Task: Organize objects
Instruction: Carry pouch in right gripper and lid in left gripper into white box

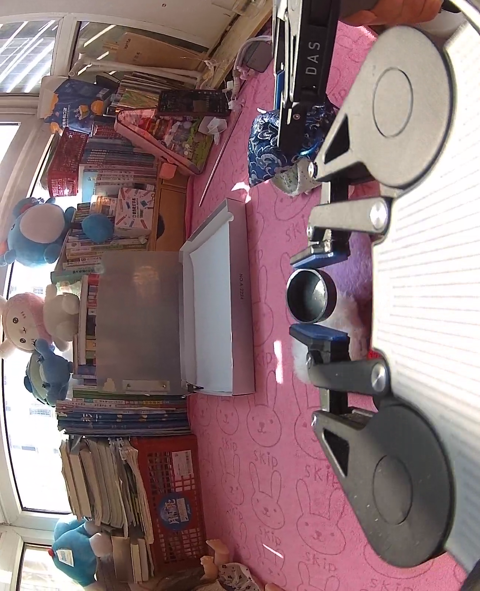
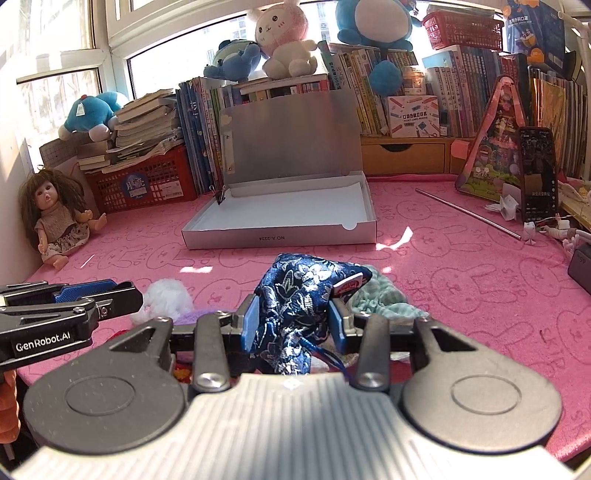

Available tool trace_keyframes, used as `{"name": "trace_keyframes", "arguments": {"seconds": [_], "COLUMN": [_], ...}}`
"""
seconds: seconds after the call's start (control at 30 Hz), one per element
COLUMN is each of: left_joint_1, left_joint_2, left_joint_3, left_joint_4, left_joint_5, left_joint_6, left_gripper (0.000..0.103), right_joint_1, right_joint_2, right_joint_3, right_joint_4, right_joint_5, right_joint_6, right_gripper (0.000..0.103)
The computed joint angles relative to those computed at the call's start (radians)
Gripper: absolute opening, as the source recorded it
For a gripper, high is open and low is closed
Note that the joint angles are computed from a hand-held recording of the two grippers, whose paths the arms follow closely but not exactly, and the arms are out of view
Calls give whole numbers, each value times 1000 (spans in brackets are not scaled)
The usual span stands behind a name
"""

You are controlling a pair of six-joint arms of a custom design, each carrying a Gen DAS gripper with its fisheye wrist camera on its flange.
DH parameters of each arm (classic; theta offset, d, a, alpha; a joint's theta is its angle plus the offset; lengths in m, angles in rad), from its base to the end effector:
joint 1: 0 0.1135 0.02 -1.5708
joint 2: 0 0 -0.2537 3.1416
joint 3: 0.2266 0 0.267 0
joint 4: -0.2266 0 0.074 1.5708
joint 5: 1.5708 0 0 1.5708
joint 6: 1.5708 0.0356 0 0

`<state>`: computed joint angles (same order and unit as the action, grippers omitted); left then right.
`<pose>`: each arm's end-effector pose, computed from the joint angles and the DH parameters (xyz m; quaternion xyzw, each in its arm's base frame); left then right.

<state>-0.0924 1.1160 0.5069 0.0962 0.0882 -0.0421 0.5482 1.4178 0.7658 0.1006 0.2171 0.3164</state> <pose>0.2503 -0.0263 0.1880 0.0439 0.8617 -0.0719 0.5004 0.2747 0.1588 0.1971 -0.0478 0.8680 0.1173 0.4800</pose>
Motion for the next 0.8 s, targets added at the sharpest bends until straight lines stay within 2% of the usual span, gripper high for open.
{"name": "trace_keyframes", "arguments": {"seconds": [0.17,0.43,0.8], "left_joint_1": [37,71,103], "left_joint_2": [159,382,693], "left_joint_3": [131,354,726], "left_joint_4": [24,0,-144], "left_joint_5": [24,47,43], "left_joint_6": [4,-9,-27], "left_gripper": [38,38,38], "right_joint_1": [-64,-149,-229], "right_joint_2": [53,159,396], "right_joint_3": [65,215,530], "right_joint_4": [-15,-58,-176], "right_joint_5": [-73,-146,-231], "right_joint_6": [1,-37,-87], "right_gripper": [44,44,44]}}
